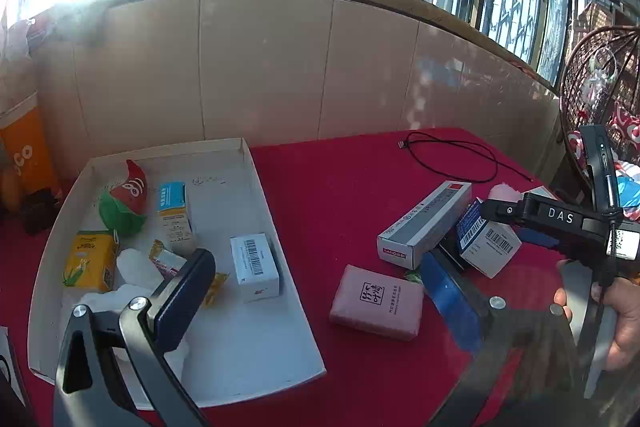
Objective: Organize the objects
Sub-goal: 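Grasp the pink tissue pack with the left gripper while the right grasps the omeprazole box, then carry the pink tissue pack and omeprazole box over the white tray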
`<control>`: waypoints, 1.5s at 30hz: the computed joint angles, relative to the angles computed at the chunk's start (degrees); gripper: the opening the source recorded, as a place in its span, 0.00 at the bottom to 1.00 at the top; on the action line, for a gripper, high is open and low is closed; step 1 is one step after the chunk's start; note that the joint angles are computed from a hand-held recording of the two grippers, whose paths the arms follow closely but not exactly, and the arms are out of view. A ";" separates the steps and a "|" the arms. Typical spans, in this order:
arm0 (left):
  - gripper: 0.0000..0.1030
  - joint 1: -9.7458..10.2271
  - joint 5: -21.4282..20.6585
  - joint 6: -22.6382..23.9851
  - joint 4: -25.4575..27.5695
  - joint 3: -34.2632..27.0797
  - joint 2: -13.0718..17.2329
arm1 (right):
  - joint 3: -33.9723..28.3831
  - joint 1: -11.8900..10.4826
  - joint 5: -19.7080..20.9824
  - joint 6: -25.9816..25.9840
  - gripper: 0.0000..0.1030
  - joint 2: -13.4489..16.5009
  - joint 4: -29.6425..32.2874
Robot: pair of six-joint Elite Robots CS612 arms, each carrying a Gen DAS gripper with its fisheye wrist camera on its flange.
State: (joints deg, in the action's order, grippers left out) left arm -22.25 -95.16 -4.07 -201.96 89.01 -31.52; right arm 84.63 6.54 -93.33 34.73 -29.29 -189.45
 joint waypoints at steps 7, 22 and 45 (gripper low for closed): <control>1.00 -0.50 -0.71 7.06 5.22 -1.87 0.29 | -0.91 -0.12 1.31 -1.28 0.89 0.51 4.18; 1.00 -3.96 0.75 15.67 24.14 -7.20 2.00 | 6.05 -4.27 12.26 1.12 0.49 -0.29 -5.84; 0.71 -3.53 -4.15 9.97 5.78 0.11 -0.60 | 7.97 -2.38 5.96 -6.17 0.49 -2.03 -16.52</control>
